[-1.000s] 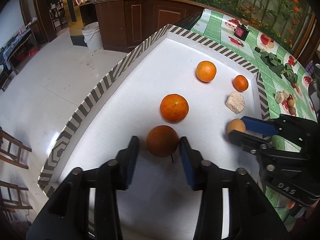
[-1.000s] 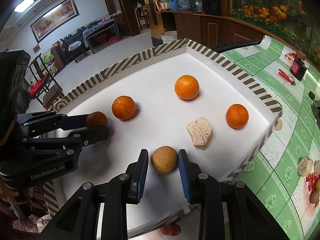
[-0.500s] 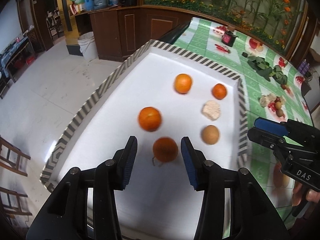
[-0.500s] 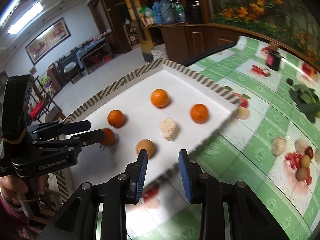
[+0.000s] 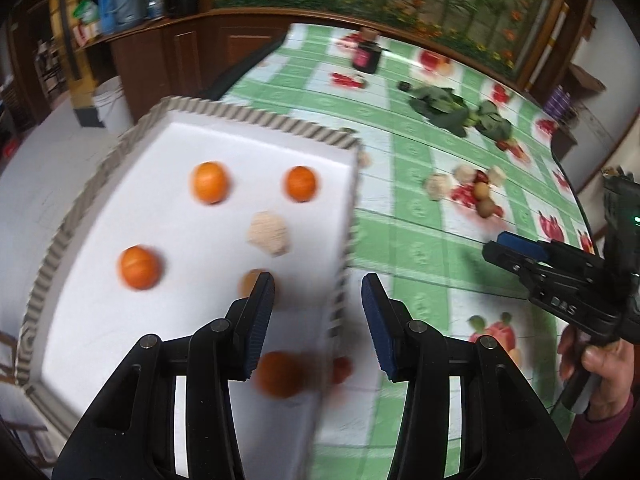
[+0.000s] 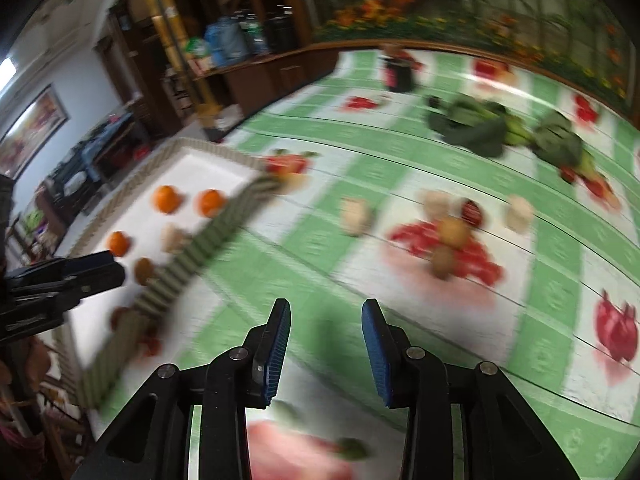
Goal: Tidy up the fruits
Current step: 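Grasp a brown round fruit with the right gripper while the left gripper grasps a pale bread chunk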
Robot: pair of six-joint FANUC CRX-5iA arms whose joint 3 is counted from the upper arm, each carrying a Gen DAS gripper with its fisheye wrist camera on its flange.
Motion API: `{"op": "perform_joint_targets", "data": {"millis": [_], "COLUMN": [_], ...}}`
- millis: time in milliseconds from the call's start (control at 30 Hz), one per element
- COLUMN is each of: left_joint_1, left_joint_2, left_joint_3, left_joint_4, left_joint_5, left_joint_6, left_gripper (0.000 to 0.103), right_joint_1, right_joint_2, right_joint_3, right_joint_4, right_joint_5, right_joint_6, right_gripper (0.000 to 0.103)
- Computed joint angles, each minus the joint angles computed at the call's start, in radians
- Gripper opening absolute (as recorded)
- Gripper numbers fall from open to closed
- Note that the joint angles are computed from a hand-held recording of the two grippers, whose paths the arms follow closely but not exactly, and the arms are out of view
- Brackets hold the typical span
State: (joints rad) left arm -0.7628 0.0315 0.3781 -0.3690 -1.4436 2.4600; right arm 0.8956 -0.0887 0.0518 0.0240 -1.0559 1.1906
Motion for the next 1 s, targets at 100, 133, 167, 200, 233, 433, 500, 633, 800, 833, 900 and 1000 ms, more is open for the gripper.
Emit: {"op": "perform_joint_targets", "data": {"millis": [100, 133, 167, 200, 233, 433, 500, 633, 800, 833, 900, 1000], "left_joint_1": [0.010, 0.012, 0.014, 0.015, 0.016, 0.028, 0.035, 0.051, 0.066, 0.067, 0.072, 0.077], "left_joint_2": [0.043, 0.061, 0.077, 0.090, 0.105, 0.199, 0.222, 0.263, 0.326, 0.334, 0.364, 0.396], "left_joint_3": [0.036, 0.052, 0.068, 0.081, 0.096, 0.198, 0.222, 0.262, 0.334, 0.343, 0.378, 0.412], "left_joint_4": [0.038, 0.049, 0.057, 0.061, 0.065, 0.091, 0.101, 0.120, 0.125, 0.124, 0.123, 0.128], "left_joint_5": [0.017, 0.021, 0.024, 0.025, 0.023, 0.011, 0.007, 0.001, -0.024, -0.027, -0.038, -0.043], "left_joint_6": [-0.036, -0.047, -0.058, -0.067, -0.076, -0.130, -0.140, -0.155, -0.175, -0.178, -0.187, -0.193], "left_gripper": [0.045, 0.045, 0.045, 0.045, 0.045, 0.045, 0.045, 0.045, 0.045, 0.045, 0.045, 0.045], "right_joint_1": [-0.036, -0.048, -0.059, -0.067, -0.074, -0.119, -0.122, -0.126, -0.136, -0.137, -0.145, -0.156], "right_joint_2": [0.000, 0.001, 0.002, 0.006, 0.013, 0.047, 0.057, 0.079, 0.075, 0.072, 0.067, 0.057], "right_joint_3": [-0.013, -0.017, -0.019, -0.019, -0.017, 0.017, 0.026, 0.030, 0.017, 0.015, 0.016, 0.015], "right_joint_4": [0.011, 0.010, 0.010, 0.013, 0.019, -0.026, -0.037, -0.034, -0.039, -0.044, -0.055, -0.065], "right_joint_5": [0.001, 0.002, 0.004, 0.004, 0.003, 0.018, 0.025, 0.056, 0.088, 0.089, 0.080, 0.072], "right_joint_6": [-0.016, -0.014, -0.013, -0.013, -0.015, 0.021, 0.042, 0.057, 0.084, 0.091, 0.098, 0.106], "right_gripper": [0.036, 0.036, 0.036, 0.036, 0.036, 0.036, 0.036, 0.036, 0.023, 0.023, 0.023, 0.023]}}
